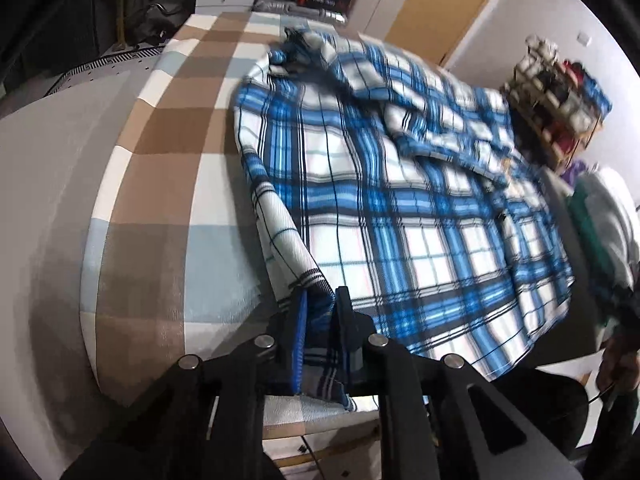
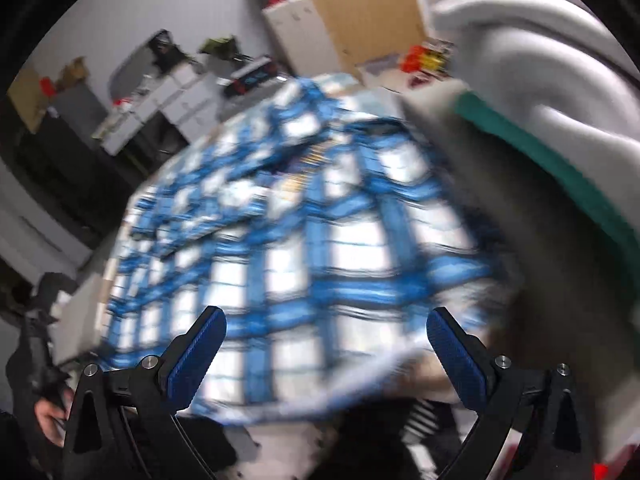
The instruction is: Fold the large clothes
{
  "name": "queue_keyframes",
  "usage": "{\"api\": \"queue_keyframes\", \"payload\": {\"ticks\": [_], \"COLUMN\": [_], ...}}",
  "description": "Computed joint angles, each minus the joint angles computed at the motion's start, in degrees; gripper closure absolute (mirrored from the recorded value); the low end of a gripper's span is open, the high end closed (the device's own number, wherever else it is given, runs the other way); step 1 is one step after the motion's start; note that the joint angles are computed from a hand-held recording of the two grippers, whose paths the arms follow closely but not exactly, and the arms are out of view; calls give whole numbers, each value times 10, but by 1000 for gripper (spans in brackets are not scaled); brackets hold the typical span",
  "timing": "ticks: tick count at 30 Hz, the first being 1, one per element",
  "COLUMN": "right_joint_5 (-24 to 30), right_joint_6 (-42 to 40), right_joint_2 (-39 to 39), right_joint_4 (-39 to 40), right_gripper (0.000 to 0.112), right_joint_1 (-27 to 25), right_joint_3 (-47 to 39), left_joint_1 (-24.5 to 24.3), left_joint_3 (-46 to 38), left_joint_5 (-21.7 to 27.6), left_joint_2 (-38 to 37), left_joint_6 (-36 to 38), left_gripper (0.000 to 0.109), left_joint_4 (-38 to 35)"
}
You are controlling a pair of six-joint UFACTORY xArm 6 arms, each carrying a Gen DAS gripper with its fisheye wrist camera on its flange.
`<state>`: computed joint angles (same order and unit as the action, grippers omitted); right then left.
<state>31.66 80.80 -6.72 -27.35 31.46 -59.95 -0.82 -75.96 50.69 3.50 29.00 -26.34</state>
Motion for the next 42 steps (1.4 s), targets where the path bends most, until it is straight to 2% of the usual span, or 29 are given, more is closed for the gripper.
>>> {"api": "queue_keyframes", "payload": {"ticks": [5, 8, 10, 13, 18, 20, 22, 23, 24, 25, 27, 30, 35, 38, 40, 42], "right_joint_5": [-23, -27, -33, -9, 22, 28, 28, 30, 29, 32, 34, -7, -34, -55, -72, -66], "right_joint_6": [-38, -38, -43, -38, -22, 2, 30, 38, 38, 33, 39, 45, 33, -2, -64, -100], "right_joint_2": [-17, -5, 4, 26, 61, 69, 72, 74, 76, 79, 81, 78, 74, 76, 88, 97], "right_joint_4": [90, 93, 99, 92, 59, 32, 12, 4, 0, -8, -23, -32, -37, 0, 50, 69], "right_gripper": [11, 11, 11, 11, 13, 22, 44, 52, 72, 107, 110, 110, 110, 110, 110, 110], "right_joint_1": [-25, -29, -35, -37, -42, -43, -43, -42, -42, -39, -34, -33, -24, -20, -16, -6], "right_joint_3": [46, 38, 32, 6, -26, -34, -35, -36, -38, -41, -44, -34, -35, -39, -53, -71], "left_joint_1": [-8, -10, -3, 2, -2, -5, -8, -9, -10, -11, -12, -5, 1, -5, -7, -3], "left_joint_3": [18, 3, -17, -22, -14, -9, -9, -6, -5, -1, 10, 11, -8, -17, -17, -27], "left_joint_5": [-17, -8, 14, 25, 17, 7, 6, 3, -1, -8, -38, -50, -31, -44, -64, -59], "left_joint_2": [-16, -1, 15, 19, 15, 14, 17, 15, 14, 13, 7, 6, 21, 27, 28, 31], "left_joint_6": [25, -1, -10, -18, -22, -33, -41, -42, -43, -48, -79, -85, -93, -113, -136, -145], "left_gripper": [100, 100, 100, 100, 100, 100, 100, 100, 100, 100, 100, 100, 104, 104, 104, 104], "left_joint_4": [-13, 14, 18, 20, 41, 66, 84, 90, 94, 102, 132, 133, 158, 202, 252, 265]}}
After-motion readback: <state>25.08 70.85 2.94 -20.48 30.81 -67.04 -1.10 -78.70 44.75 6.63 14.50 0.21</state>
